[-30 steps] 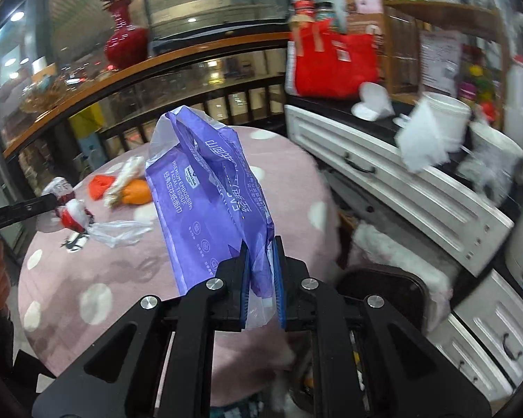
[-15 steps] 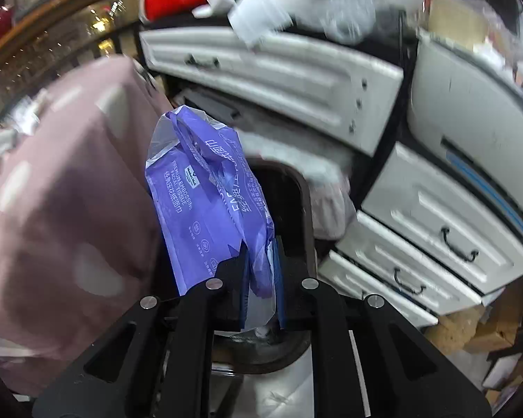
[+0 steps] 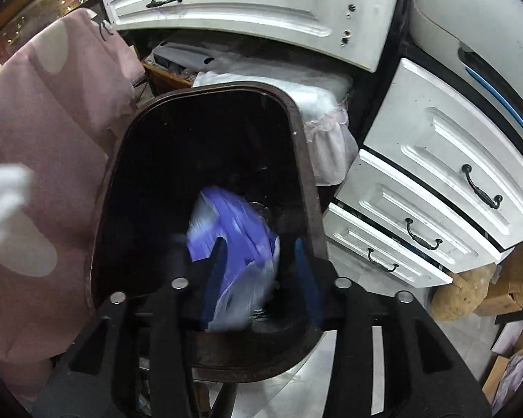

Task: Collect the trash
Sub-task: 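Carry both items to the bin and open both tools over it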

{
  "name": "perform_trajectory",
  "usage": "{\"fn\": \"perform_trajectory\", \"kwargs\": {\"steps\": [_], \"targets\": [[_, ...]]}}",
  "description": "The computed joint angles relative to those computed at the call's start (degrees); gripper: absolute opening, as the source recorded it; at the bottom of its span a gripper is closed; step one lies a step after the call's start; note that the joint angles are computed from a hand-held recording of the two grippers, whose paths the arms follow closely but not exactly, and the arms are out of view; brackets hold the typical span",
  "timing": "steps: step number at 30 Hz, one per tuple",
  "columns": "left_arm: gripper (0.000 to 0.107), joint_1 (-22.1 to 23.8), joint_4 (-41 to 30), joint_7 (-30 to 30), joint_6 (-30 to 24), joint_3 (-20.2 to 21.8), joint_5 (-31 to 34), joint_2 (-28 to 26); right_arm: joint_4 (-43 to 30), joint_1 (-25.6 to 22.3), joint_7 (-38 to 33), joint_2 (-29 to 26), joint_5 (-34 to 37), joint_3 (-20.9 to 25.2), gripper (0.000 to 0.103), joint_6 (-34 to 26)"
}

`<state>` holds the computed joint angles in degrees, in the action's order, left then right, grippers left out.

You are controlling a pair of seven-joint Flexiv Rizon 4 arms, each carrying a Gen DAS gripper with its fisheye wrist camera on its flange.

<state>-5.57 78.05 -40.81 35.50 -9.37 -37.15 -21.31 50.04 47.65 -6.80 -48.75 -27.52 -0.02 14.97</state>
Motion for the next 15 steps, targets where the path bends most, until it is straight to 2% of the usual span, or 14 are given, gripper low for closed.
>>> {"fn": "perform_trajectory", "kwargs": {"steps": [5,15], "targets": [[0.008,-1.7,-1.2,-1.8,-0.4,0.2,4.2,-1.9,5.4,1.1,3.7,4.4,-3.7,-1.5,0.059,-0.5],[0.008,-5.1,-3.8,-4.1,-2.1,0.0,11.5,-5.4,14.2,2.0,12.5,12.8,-12.3,-0.4,0.066,-5.4]]}}
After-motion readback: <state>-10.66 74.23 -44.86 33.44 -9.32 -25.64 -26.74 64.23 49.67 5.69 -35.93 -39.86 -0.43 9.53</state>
